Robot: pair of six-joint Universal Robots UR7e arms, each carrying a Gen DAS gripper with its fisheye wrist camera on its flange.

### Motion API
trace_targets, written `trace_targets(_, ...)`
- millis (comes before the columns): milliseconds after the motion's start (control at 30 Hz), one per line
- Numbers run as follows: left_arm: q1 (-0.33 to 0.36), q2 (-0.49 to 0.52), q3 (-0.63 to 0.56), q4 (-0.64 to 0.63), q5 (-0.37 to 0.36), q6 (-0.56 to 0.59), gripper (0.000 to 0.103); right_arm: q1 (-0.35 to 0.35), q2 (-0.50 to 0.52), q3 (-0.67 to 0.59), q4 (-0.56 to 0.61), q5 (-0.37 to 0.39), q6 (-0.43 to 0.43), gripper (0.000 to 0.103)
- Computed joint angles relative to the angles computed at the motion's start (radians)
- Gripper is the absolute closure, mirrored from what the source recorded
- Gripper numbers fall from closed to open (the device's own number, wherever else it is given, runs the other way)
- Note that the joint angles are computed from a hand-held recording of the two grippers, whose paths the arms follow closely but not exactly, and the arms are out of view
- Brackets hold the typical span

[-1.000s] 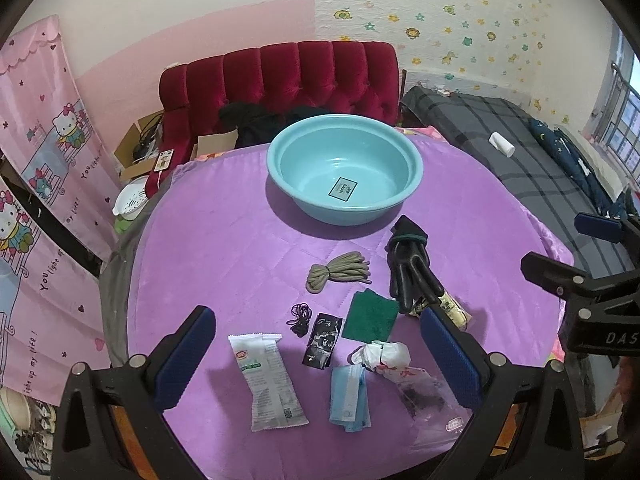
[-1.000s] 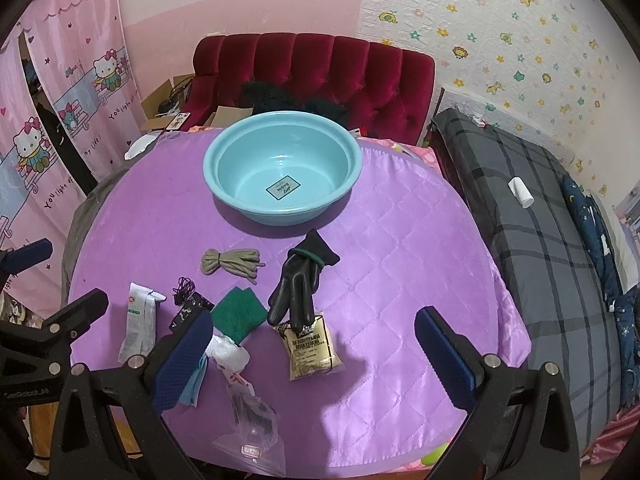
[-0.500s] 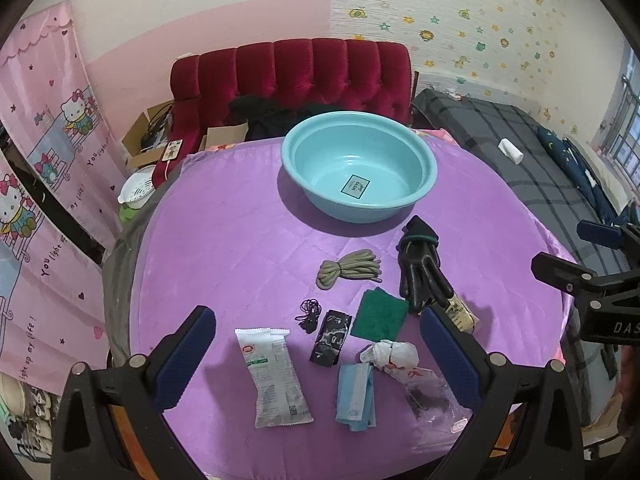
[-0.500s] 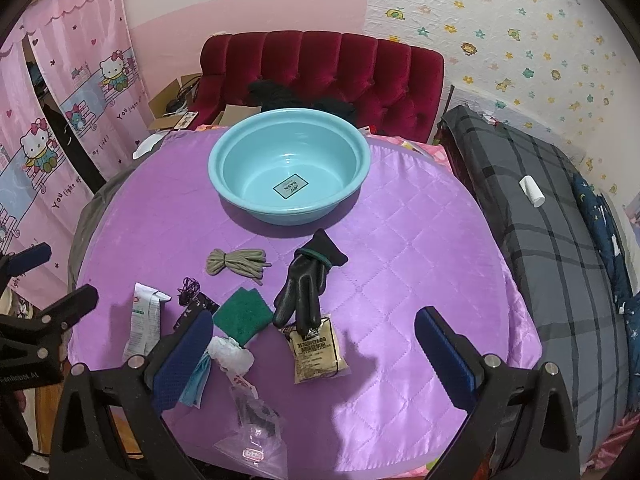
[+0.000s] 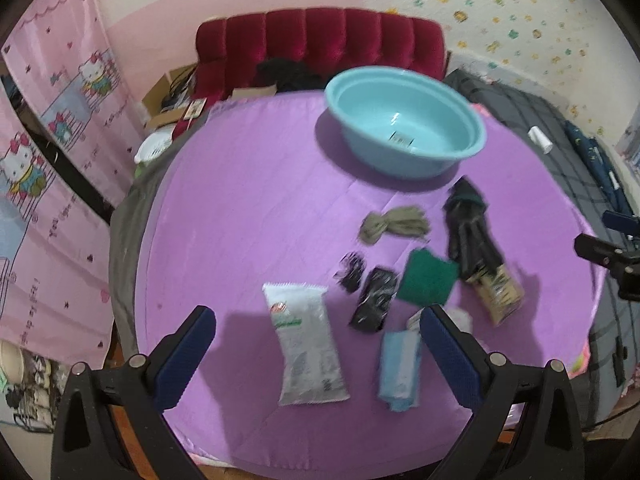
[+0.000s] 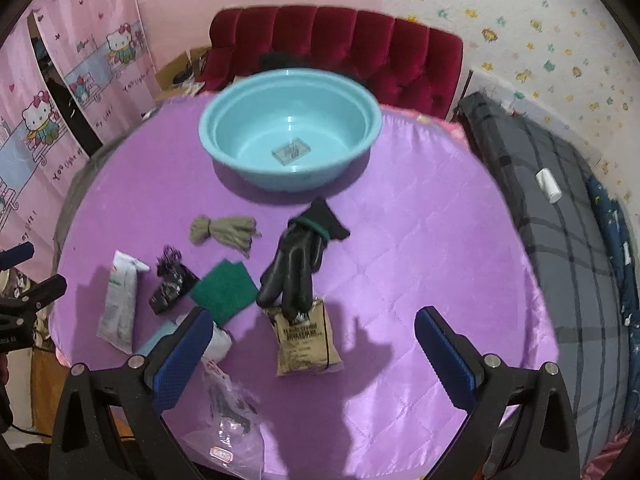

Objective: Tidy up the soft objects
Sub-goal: 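Grasp the tan powder packet with the right tool while the left grasps the white snack packet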

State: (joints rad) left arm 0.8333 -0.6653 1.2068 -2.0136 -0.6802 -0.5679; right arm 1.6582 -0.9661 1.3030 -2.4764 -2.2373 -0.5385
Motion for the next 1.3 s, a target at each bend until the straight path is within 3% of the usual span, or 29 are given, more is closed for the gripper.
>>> trace_targets(433, 0.077, 0.006, 0.103, -0.032, -0.04, -0.046, 0.0, -0.094, 0.066, -0.014, 0.054, 0.023, -0.002, 0.0)
trace_targets(867, 0.139, 0.077, 0.049, -0.004, -0.066, -0.014, 0.0, -0.146, 0.129, -0.038, 0.065, 0.035, -0.044, 0.0)
trace_targets(1100, 0.142, 0.088, 0.05, -0.042, -0.064, 0.015, 0.001, -0.158, 0.146, -0.068, 0.117, 0.048, -0.012, 0.002)
trace_targets(1167, 0.141, 0.092, 0.048, -0.052, -0.063, 0.023, 0.01, -0.159, 0.16, -0.078, 0.103, 0.047, -0.02, 0.01)
trace_targets(1233, 0.139, 0.108, 0.007, -0.019, -0.069, 0.015, 0.032, -0.154, 0.167, -0.078, 0.091, 0.04, -0.033, 0.028)
trace_targets(1267, 0.137, 0.11, 0.004, -0.02, -0.07, 0.017, 0.036, -0.148, 0.169, -0.081, 0.097, 0.045, -0.03, 0.044)
trace_targets(1300, 0.136, 0.107, 0.008, -0.034, -0.076, 0.032, 0.043, -0.146, 0.167, -0.08, 0.102, 0.052, -0.027, 0.049)
